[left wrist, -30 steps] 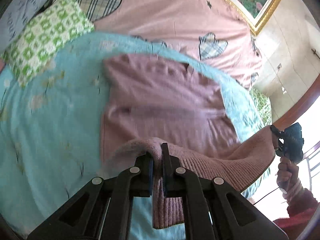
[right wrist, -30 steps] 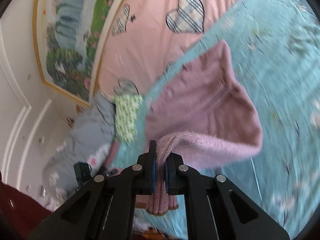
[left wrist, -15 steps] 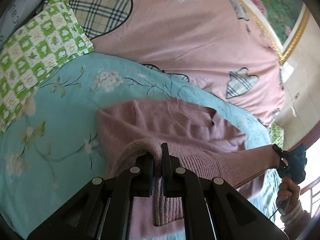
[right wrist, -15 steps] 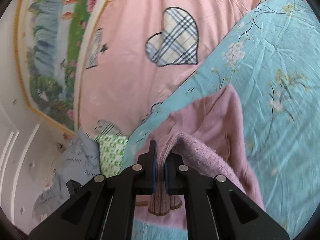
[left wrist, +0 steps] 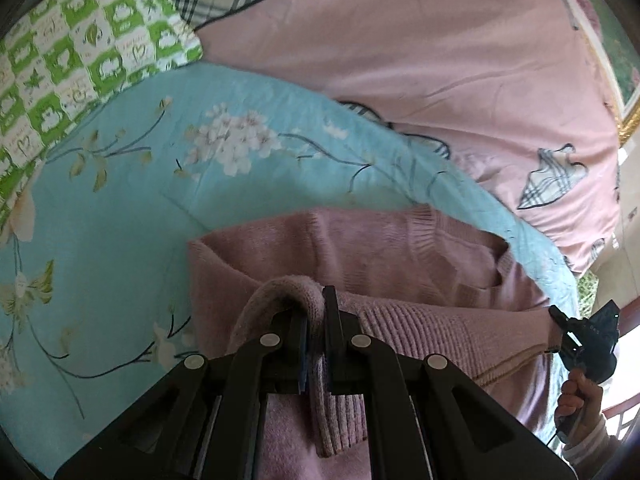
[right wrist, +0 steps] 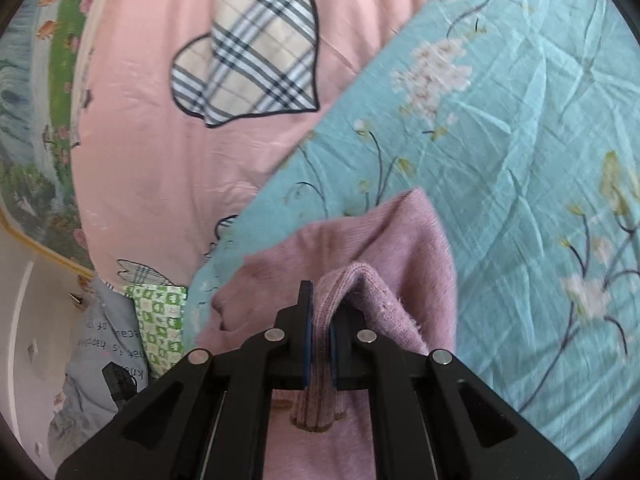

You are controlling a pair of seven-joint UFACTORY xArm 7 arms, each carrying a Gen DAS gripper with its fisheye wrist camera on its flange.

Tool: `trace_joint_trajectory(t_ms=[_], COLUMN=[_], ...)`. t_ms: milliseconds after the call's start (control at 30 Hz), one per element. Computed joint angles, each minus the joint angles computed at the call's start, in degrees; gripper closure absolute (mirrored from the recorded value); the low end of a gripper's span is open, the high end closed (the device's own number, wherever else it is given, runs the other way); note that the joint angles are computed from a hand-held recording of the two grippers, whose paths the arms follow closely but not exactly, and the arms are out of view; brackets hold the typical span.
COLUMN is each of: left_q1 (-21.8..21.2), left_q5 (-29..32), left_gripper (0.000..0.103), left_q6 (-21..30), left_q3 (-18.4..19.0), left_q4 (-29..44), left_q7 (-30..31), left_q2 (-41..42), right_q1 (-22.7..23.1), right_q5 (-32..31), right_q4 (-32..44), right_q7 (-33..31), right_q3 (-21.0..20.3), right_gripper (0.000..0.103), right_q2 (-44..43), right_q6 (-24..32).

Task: Fold small clothes

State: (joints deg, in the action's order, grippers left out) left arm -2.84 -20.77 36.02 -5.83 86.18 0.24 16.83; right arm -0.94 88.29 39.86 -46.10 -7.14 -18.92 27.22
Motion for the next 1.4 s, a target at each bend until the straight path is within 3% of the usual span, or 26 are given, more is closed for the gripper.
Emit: trace_joint_trajectory(t_ms=[167, 300, 367, 400, 433, 467, 533, 567, 667, 733, 833, 933, 1033, 1133, 1200, 1267, 1333, 1400], left_q1=[-0.8, -0.5, 0.2, 0.1, -0.4, -0.8, -0.5, -0.2, -1.3, -3.2, -6.1, -7.9, -8.0, -7.6, -9.2, -9.0, -8.6, -7.2], left_q5=[3.0, 4.2, 3.1, 3.5, 4.9, 6.0, 3.6, 0.0, -9.9, -10.5, -8.5, -4.7, -2.0, 1.9, 8.5, 11.4, 13.5, 13.4], left_gripper=[0.098, 0.093, 0.079, 0.073, 0.060, 0.055, 0.055, 0.055, 0.054, 0.054, 0.054, 0.054, 0.054, 0.054, 0.054, 0.054, 0.053, 0.053], left_q6=[0.8, 3.2, 4.1, 4.5, 4.3, 3.7, 3.4, 4.4, 9.9, 12.5, 14.8, 13.4, 12.1, 11.6, 9.4, 9.3, 10.2, 12.1], left_q3=[0.7, 0.6, 0.2, 0.4, 0.9, 1.1, 0.2, -0.5, -1.3, -1.3, -2.0, -2.1, -1.5, -0.4, 2.2, 3.3, 4.0, 3.1], left_q4=[2.5, 3.5, 2.6, 1.9, 0.4, -1.2, -5.1, -6.9, -10.3, -11.0, -9.6, -6.1, 0.8, 9.9, 15.4, 21.4, 26.3, 30.5], left_q7=[-2.5, -3.5, -2.2, -2.2, -2.5, -2.1, 3.1, 7.3, 18.2, 20.2, 20.3, 18.0, 14.8, 9.8, 2.9, -2.4, -7.2, -9.3], left_q2=[3.3, 3.0, 1.2, -0.1, -1.9, -3.6, -7.9, -9.9, -13.1, -12.7, -9.2, -5.4, -0.1, 6.4, 10.3, 14.2, 17.1, 19.5], right_q1=[-0.2, -0.9, -1.4, -1.6, -1.6, -1.5, -0.9, -0.6, 2.1, 4.8, 8.2, 11.3, 12.0, 10.4, 9.4, 7.8, 8.8, 6.4], right_q5=[-2.0, -7.7, -11.5, -13.0, -14.2, -14.9, -14.5, -14.7, -14.7, -17.0, -26.6, -35.3, -40.9, -44.8, -44.2, -44.6, -40.8, -45.5], right_q4=[2.2, 3.8, 3.6, 3.2, 2.9, 2.0, -0.7, -2.7, -7.1, -8.4, -8.1, -4.5, -0.8, 2.8, 5.1, 5.7, 6.9, 7.5], right_q7=[0.5, 6.1, 10.0, 11.4, 12.6, 13.1, 12.6, 12.6, 10.2, 9.1, 10.1, 11.4, 11.9, 14.5, 15.3, 17.2, 17.1, 23.4], right_q3=[0.3, 0.4, 0.0, -0.1, -0.2, -0.4, -1.0, -1.0, -1.2, -1.7, 0.7, 2.2, 3.1, 3.4, 2.8, 3.7, 1.7, 2.9], right_gripper=[0.095, 0.094, 0.092, 0.087, 0.078, 0.072, 0.049, 0.046, 0.046, 0.046, 0.046, 0.046, 0.046, 0.048, 0.048, 0.049, 0.049, 0.049], right_q2=[3.7, 5.7, 5.0, 4.0, 3.2, 1.7, -2.8, -6.0, -13.3, -15.6, -14.2, -7.5, -1.2, 3.3, 5.9, 7.0, 8.2, 9.4], right_q6=[-0.3, 1.0, 2.8, 3.1, 2.9, 2.4, 0.0, -1.9, -4.4, -2.0, 2.7, 7.1, 6.3, 2.2, -2.5, -9.8, -14.1, -16.3])
